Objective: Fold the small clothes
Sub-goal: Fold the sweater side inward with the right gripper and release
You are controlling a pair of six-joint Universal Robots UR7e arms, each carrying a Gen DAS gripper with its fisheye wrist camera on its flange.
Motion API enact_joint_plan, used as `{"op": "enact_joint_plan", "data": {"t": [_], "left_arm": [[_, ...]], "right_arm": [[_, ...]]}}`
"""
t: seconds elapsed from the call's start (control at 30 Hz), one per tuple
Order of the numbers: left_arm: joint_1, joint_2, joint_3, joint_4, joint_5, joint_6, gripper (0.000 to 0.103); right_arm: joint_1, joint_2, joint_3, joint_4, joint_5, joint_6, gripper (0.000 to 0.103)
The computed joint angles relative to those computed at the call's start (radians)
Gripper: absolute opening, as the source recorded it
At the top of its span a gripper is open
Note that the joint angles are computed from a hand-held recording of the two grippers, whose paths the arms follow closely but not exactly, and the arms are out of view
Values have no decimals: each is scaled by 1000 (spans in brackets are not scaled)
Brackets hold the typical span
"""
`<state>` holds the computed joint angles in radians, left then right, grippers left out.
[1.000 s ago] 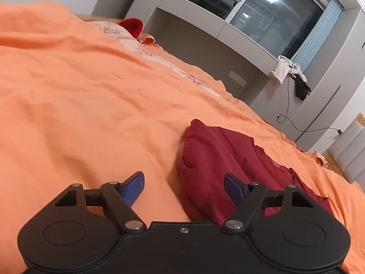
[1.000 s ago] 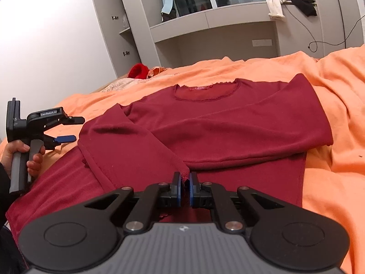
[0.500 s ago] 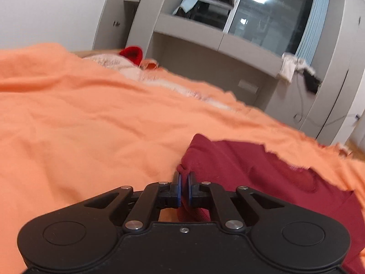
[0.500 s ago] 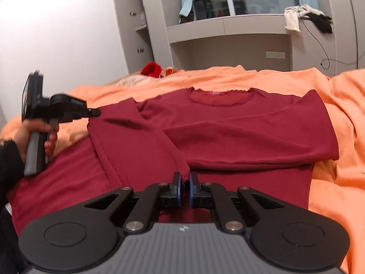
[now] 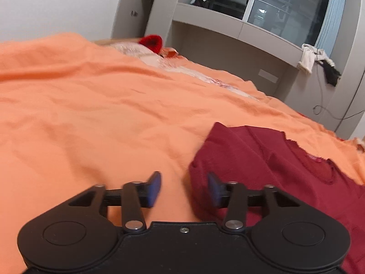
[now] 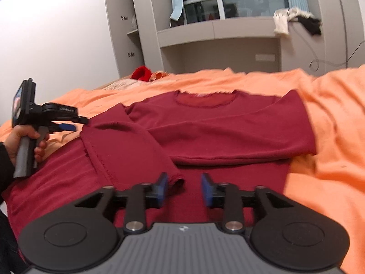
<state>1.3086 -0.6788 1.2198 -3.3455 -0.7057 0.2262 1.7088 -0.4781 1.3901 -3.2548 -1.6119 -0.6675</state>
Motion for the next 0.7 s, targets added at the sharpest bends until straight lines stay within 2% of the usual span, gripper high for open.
{"op": "enact_joint_plan", "data": {"t": [0.03,0.07,0.1,0.23,0.27,0.37,0.57,0.7], "left_arm": [[-7,-3,14,-31,12,36,62],[-13,-8,34,-69,16,76,73],[-19,-15,54,-105,14,107,83],[-40,-71,175,-228,-19,170,96],[-46,-84,205,-259,-31,186,101],[-65,-111,272,-338,-50,230,102],[-101,-146,388,-416,-78,249,102],[-131,-150,481,-580,-109,323,102]], "right_arm": [[-4,-7,18,-30,6,-13,56],[-7,-14,35,-54,10,-26,60],[-8,-20,51,-77,10,-41,69],[-21,-47,131,-202,30,-103,90],[-25,-54,151,-229,41,-117,93],[-33,-69,202,-304,70,-149,103],[-38,-84,278,-419,123,-219,103],[-31,-87,322,-478,144,-264,103]]}}
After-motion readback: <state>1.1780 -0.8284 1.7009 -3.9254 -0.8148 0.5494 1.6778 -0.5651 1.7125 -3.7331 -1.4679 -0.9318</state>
